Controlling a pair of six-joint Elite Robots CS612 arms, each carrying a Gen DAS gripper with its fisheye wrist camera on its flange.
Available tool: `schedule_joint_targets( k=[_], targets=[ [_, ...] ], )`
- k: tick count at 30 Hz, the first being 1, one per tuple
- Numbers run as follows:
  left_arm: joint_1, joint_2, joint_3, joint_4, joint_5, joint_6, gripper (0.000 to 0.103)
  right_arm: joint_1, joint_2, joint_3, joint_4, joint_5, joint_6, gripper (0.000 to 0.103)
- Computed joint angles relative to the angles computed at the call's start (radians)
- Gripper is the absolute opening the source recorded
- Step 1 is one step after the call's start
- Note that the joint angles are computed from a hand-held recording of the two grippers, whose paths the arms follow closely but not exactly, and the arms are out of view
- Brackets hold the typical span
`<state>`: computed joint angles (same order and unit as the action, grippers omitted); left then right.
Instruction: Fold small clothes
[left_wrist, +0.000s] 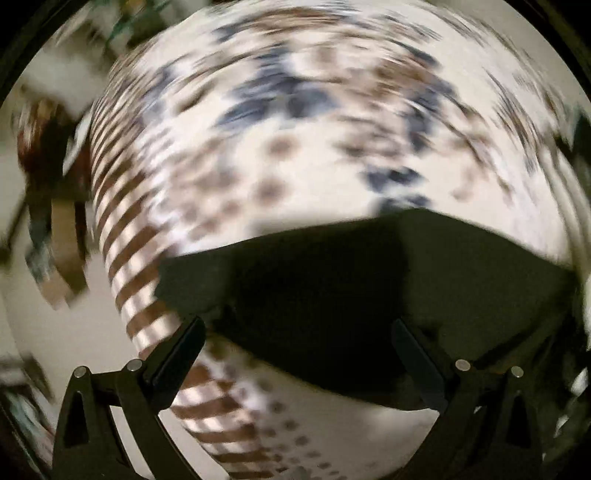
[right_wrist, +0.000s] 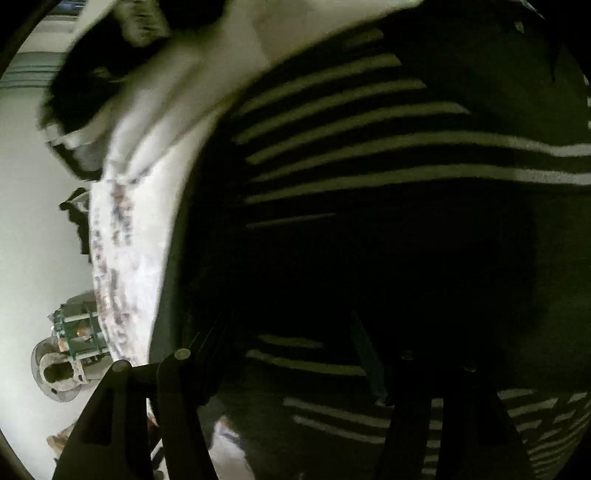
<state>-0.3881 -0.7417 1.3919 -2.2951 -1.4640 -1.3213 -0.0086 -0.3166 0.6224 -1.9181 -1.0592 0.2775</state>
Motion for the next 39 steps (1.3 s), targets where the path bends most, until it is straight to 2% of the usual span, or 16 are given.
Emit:
schedule_joint_targets(
  k=[4, 6, 9, 10, 11, 13, 15, 17, 18, 22, 25, 28, 30, 33, 35, 39],
  targets=[
    [0.026, -0.045, 0.176, -0.301, -0.107, -0.155, 0.103, -0.013, -0.085, 0.147, -0.098, -0.01, 0.041, 0.064],
    [0.033, -0.048, 0.24, -0.446, -0.133, -0.228, 0.103, -0.022, -0.117, 0.203, -0.107, -0.026, 0.063, 0.064],
    [0.037, -0.038, 0.287, -0.587, -0.122, -0.321, 0.102, -0.032, -0.143, 0.252, -0.088, -0.045, 0.062, 0.064],
    [0.039, -0.036, 0.288, -0.589, -0.107, -0.332, 0.102, -0.033, -0.148, 0.264, -0.082, -0.054, 0.059, 0.064],
    [0.041, -0.035, 0.277, -0.549, -0.065, -0.324, 0.1, -0.033, -0.153, 0.273, -0.07, -0.075, 0.061, 0.064],
    [0.049, -0.041, 0.241, -0.409, 0.013, -0.299, 0.092, -0.031, -0.153, 0.283, -0.075, -0.08, 0.064, 0.064],
    [0.063, -0.046, 0.221, -0.329, 0.069, -0.305, 0.091, -0.03, -0.156, 0.29, -0.08, -0.089, 0.061, 0.064],
    [0.074, -0.068, 0.23, -0.311, 0.095, -0.304, 0.091, -0.026, -0.159, 0.294, -0.087, -0.088, 0.058, 0.064],
    [0.071, -0.085, 0.251, -0.339, 0.111, -0.278, 0.091, -0.023, -0.158, 0.291, -0.089, -0.084, 0.056, 0.064],
    [0.04, -0.115, 0.263, -0.303, 0.072, -0.143, 0.091, -0.003, -0.148, 0.265, -0.063, -0.1, 0.026, 0.064],
    [0.024, -0.094, 0.249, -0.282, 0.01, -0.115, 0.091, 0.003, -0.15, 0.266, -0.069, -0.13, 0.024, 0.064],
    [0.027, -0.048, 0.202, -0.236, 0.005, -0.155, 0.091, 0.001, -0.153, 0.268, -0.079, -0.159, 0.035, 0.064],
    [0.04, -0.035, 0.192, -0.221, 0.029, -0.207, 0.091, -0.004, -0.159, 0.275, -0.093, -0.17, 0.044, 0.064],
    [0.063, -0.052, 0.213, -0.238, 0.094, -0.287, 0.091, -0.01, -0.167, 0.283, -0.108, -0.2, 0.041, 0.064],
    [0.068, -0.075, 0.242, -0.273, 0.103, -0.297, 0.091, -0.018, -0.179, 0.301, -0.123, -0.212, 0.047, 0.064],
    [0.054, -0.104, 0.305, -0.38, -0.019, -0.311, 0.091, -0.032, -0.194, 0.332, -0.133, -0.216, 0.079, 0.064]
  ],
)
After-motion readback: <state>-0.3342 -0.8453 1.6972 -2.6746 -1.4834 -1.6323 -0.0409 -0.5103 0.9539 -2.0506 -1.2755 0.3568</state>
